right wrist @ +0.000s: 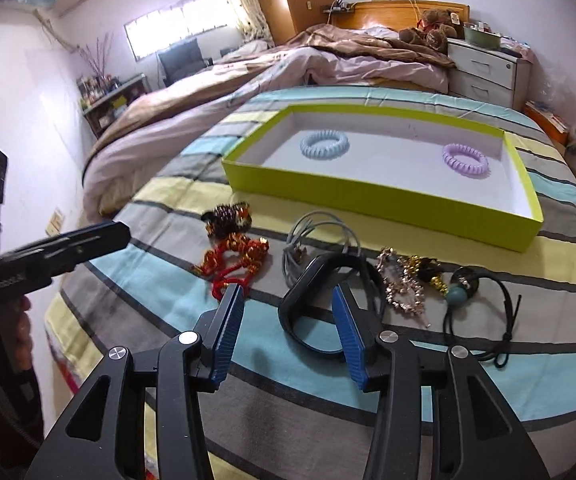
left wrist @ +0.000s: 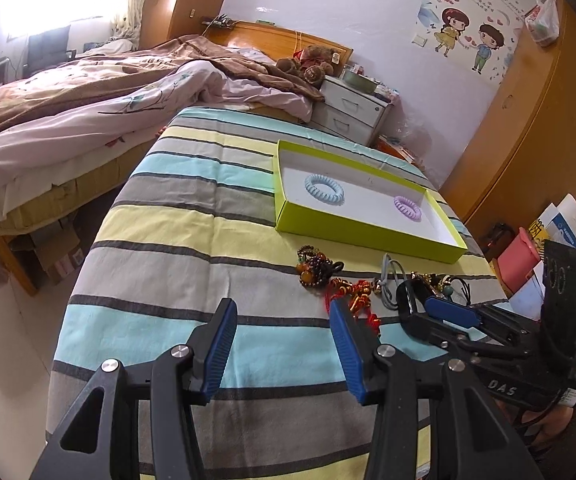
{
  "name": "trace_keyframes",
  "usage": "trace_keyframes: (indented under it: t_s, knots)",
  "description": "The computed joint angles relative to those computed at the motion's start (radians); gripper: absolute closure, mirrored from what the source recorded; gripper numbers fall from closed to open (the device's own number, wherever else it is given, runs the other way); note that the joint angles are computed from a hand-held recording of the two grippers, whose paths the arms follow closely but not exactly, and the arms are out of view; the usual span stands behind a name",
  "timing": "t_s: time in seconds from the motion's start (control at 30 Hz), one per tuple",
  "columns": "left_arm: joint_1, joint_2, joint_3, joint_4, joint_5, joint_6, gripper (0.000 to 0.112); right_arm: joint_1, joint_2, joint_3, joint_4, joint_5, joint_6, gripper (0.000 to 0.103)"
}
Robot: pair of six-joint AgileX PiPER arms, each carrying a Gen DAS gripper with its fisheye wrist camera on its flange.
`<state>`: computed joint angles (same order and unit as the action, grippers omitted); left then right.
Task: Organize jewelry
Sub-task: 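Move the right tool to the black wristband and close on it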
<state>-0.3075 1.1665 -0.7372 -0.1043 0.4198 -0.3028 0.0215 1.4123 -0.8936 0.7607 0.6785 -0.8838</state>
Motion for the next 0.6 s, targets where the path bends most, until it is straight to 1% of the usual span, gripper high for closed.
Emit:
trace_keyframes:
  t_s: [0.13,0.33,0.4,0.47,0.53,0.57,0.6]
  knots:
    - [0.01,-0.002,0.009,-0.041,-0.007,0.042,0.065,0.06,0.004,0.003,-0.101,-0.059,0.09,0.056]
    - [0.013,0.007,0.011,-0.08,-0.012,0.08,0.065,0.102,-0.004,0.024,-0.182,-0.135,0.168,0.057]
    - [0.009,0.013,0.011,-0.088,-0.015,0.088,0.065,0.101,-0.007,0.029,-0.177,-0.138,0.161,0.065]
    - [0.003,0.019,0.011,-0.09,-0.019,0.086,0.065,0.108,-0.01,0.033,-0.204,-0.155,0.191,0.072]
    - [-0.008,0.023,0.012,-0.085,-0.024,0.078,0.065,0.099,-0.012,0.036,-0.189,-0.153,0.182,0.075]
    - [-0.01,0.028,0.01,-0.087,-0.025,0.078,0.065,0.095,-0.015,0.038,-0.19,-0.154,0.184,0.08]
    - [-0.013,0.034,0.008,-0.088,-0.026,0.078,0.065,0.095,-0.019,0.043,-0.192,-0.159,0.187,0.082]
